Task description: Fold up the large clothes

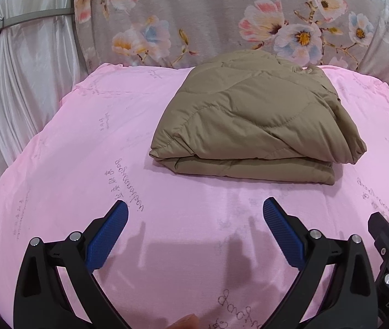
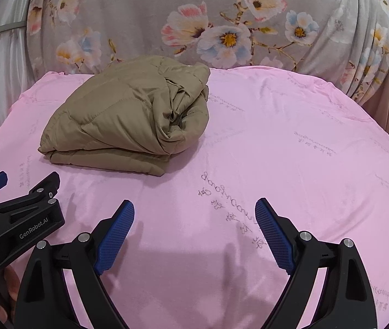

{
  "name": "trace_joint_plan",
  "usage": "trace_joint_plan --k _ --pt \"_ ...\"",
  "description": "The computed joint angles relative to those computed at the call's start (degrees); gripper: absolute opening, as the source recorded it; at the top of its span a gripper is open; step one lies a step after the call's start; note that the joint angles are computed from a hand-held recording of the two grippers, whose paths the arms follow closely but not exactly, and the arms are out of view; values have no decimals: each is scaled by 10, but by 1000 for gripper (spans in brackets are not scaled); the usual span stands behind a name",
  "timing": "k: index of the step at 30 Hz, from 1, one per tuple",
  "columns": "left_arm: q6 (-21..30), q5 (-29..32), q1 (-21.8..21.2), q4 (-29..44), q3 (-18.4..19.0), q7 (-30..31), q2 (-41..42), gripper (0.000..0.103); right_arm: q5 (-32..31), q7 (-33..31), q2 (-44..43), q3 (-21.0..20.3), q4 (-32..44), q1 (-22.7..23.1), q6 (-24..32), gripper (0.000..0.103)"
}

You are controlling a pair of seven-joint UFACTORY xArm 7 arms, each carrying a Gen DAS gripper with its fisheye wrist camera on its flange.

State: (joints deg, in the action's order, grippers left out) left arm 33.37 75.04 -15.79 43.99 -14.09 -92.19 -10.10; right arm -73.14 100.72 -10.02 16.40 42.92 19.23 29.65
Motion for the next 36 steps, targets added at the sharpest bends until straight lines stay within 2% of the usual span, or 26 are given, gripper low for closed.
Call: trace_joint_plan --k 36 --pt "24 7 -13 3 -4 8 3 96 -1 -2 -4 3 1 1 7 87"
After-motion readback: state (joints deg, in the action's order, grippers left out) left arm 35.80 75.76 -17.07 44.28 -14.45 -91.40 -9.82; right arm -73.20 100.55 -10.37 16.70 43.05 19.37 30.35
